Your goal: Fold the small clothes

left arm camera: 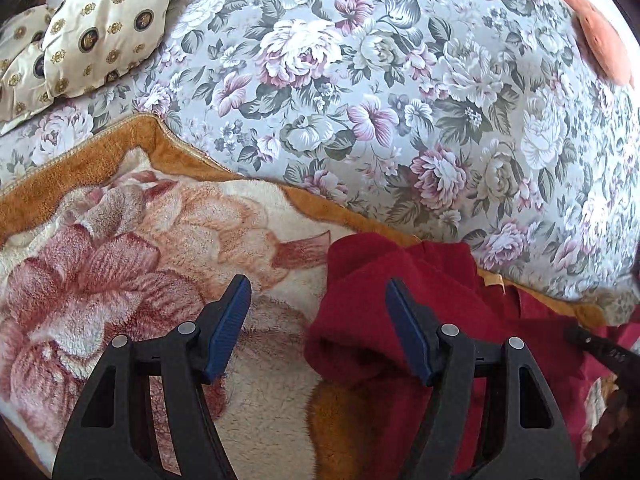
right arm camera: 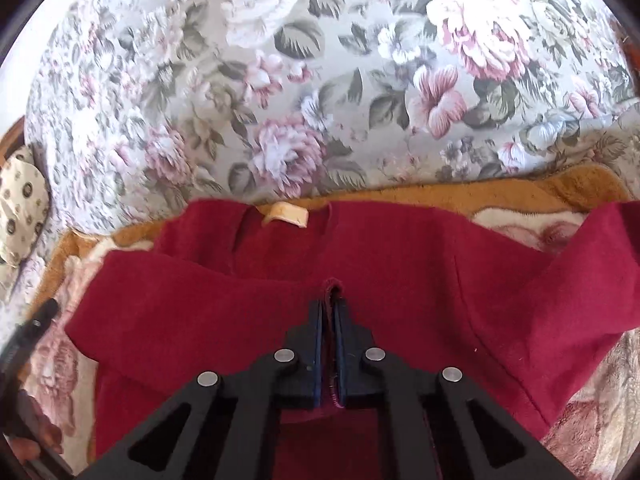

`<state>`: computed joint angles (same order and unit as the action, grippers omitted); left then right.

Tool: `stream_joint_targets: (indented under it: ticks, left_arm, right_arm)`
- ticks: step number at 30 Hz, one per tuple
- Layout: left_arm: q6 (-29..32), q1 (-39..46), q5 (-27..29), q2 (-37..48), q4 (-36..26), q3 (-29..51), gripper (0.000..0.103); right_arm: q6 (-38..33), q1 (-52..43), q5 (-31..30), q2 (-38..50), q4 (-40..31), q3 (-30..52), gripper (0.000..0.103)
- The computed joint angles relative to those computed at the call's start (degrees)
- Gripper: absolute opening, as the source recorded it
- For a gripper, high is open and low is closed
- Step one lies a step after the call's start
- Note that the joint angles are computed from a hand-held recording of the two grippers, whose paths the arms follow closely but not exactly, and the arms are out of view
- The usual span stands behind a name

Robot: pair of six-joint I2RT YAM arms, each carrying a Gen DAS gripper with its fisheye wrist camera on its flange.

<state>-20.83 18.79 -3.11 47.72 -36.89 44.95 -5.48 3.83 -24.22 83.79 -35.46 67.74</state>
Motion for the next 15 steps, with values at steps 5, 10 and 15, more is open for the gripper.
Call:
stream_joint_targets:
  ticks: [5, 10, 15]
  left_arm:
    - [-0.07, -2.70, -0.26, -1.75, 0.06, 0.26, 0.070]
    - [0.25, -8.48, -2.12, 2.55, -0.35, 0.20, 0.070]
    - [1.64, -14.50, -7.27, 4.70, -1.30, 0.41, 0.070]
  right_arm:
    - [-4.40, -3.25, 4.77, -6.85, 1.27, 4.85, 0.005]
    - [-7.08, -5.58, 14.73, -0.37, 2.48, 6.62, 0.005]
    - [-11.23, -4.04, 24.63, 7.55, 2.68, 4.47, 0.009]
